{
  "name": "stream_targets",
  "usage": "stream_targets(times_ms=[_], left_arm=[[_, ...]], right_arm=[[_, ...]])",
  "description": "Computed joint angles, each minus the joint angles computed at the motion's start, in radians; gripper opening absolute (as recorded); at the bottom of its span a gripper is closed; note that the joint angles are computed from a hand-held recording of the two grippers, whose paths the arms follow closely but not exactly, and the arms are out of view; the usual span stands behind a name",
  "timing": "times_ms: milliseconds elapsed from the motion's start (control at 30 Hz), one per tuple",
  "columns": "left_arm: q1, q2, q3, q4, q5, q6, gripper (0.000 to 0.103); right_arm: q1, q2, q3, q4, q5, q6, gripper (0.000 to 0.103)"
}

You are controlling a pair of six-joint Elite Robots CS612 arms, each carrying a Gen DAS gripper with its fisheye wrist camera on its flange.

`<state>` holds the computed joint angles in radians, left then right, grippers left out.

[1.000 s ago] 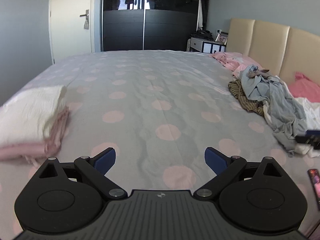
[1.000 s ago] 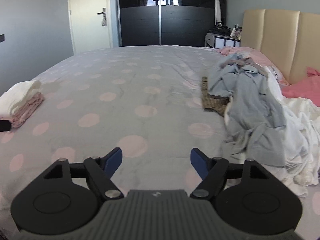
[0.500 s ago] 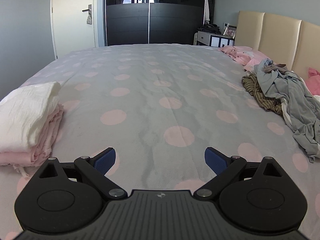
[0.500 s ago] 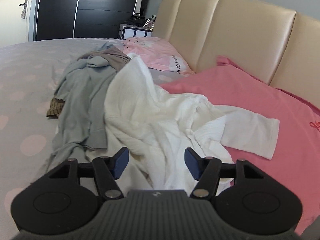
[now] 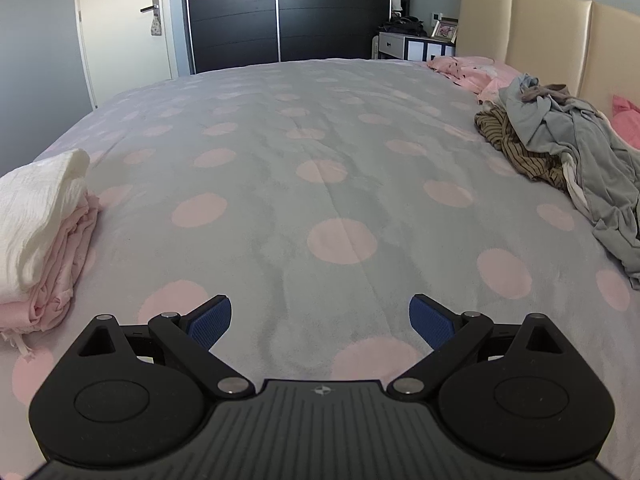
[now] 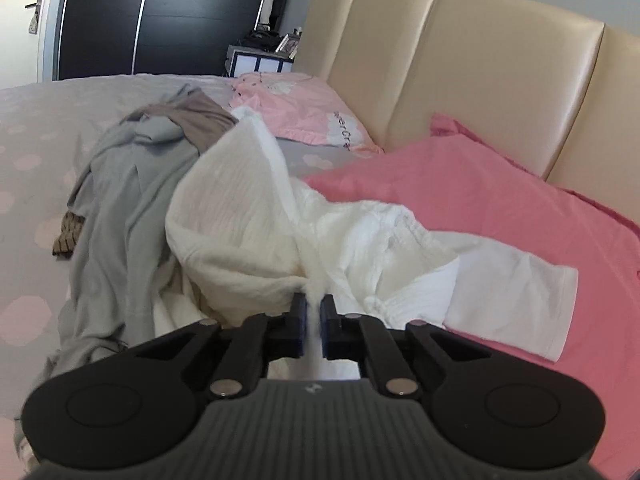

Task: Fold clothes
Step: 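Grasp the white shirt in the clothes heap with the right gripper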

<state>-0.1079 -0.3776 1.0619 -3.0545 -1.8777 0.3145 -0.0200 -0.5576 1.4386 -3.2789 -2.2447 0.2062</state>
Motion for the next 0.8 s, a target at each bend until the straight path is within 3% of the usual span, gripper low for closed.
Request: stream_targets(times_ms=[267, 400, 500, 633, 800], left_arm=[[0.021, -0.043, 0.058, -0.136, -0.114, -0.041, 0.097], [0.037, -0.066, 0.089, -0.195, -0.15, -0.076, 0.098], [0.052, -0.081, 0.108, -0.242, -0.161, -0.093, 0.098], [0.074, -0.097, 0.133, -0.298, -0.173, -0.122, 0.097], [0.098, -0.11, 0.157, -0.343, -0.168, -0.146, 0.097]], right_arm=[[0.081, -0.04, -0.05, -0.188, -0.067, -0.219, 0.006], [0.12, -0.081, -0.069, -0.259, -0.052, -0.304, 0.006], [0.163, -0.101, -0.081, -0.321, 0.004, -0.394, 0.006], [0.222, -0.122, -0.087, -0.309, 0.156, -0.402, 0.007], [0.286, -0.112, -0.08, -0.254, 0.357, -0.379, 0.007]])
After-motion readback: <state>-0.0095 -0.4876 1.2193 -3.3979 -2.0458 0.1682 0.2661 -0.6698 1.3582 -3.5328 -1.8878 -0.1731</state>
